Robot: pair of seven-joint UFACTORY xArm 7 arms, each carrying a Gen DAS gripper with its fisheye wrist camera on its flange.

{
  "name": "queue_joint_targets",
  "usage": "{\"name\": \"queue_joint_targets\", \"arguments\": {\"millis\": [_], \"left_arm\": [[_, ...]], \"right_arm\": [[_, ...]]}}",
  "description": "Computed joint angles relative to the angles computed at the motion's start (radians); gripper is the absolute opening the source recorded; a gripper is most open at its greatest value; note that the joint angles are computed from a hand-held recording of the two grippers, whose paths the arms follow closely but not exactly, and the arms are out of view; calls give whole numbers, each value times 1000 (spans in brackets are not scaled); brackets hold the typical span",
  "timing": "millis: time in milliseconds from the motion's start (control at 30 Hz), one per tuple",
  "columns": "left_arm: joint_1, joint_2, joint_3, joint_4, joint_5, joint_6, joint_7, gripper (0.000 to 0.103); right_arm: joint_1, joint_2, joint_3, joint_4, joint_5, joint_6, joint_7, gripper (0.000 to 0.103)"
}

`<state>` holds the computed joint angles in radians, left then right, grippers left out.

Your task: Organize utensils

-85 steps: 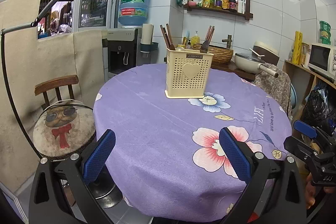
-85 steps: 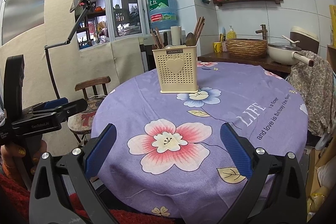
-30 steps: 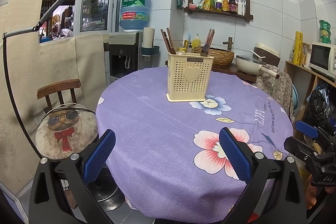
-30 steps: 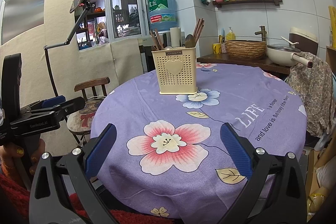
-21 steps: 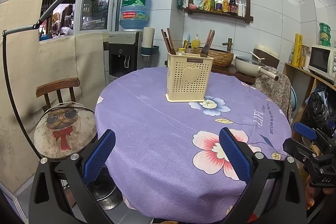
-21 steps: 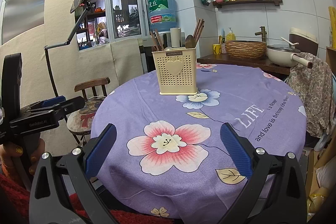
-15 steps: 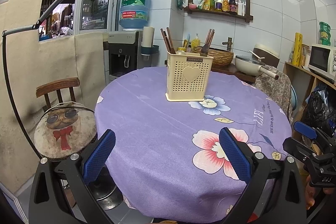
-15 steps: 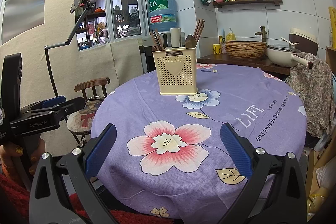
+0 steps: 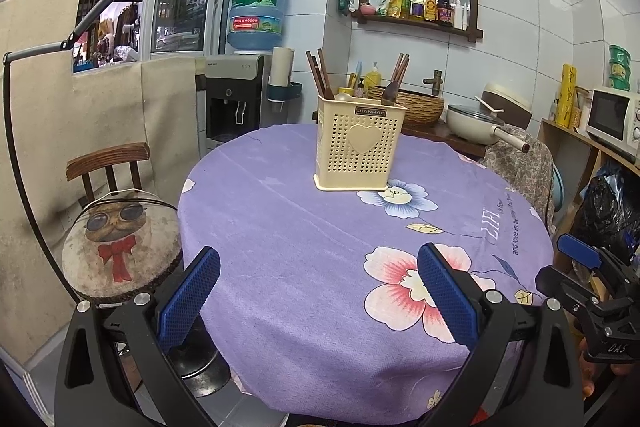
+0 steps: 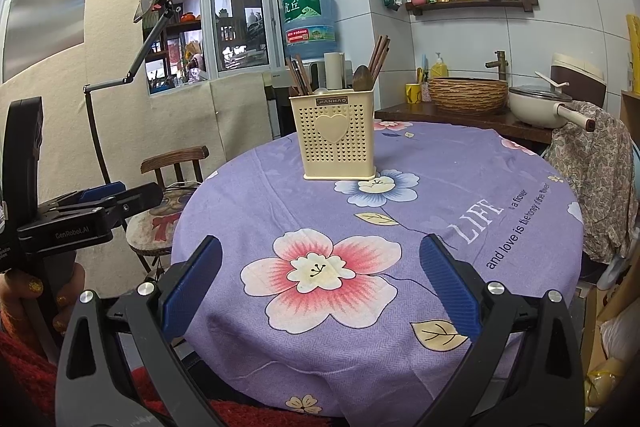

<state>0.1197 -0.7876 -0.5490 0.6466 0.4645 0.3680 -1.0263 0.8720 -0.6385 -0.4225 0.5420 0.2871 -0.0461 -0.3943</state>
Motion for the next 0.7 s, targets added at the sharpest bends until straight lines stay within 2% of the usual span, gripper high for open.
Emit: {"name": "queue_joint_targets", "arguments": {"millis": [167,400,500,700], "left_arm": [[19,-13,-12,-2,10,2,-17,97],[8,1,-8,6,12,16,-7,97],[13,-7,-9,-4,16,-3,-23,97],[9,0,-8,6,16,25,-17,97]], "right_arm": [[-3,1,2,0,-1,1,2,97],[2,1,-3,0,-2,1,1,97],[7,1,-8,0,-1,2,-2,97],[8,1,-9,1,2,2,-6,97]]}}
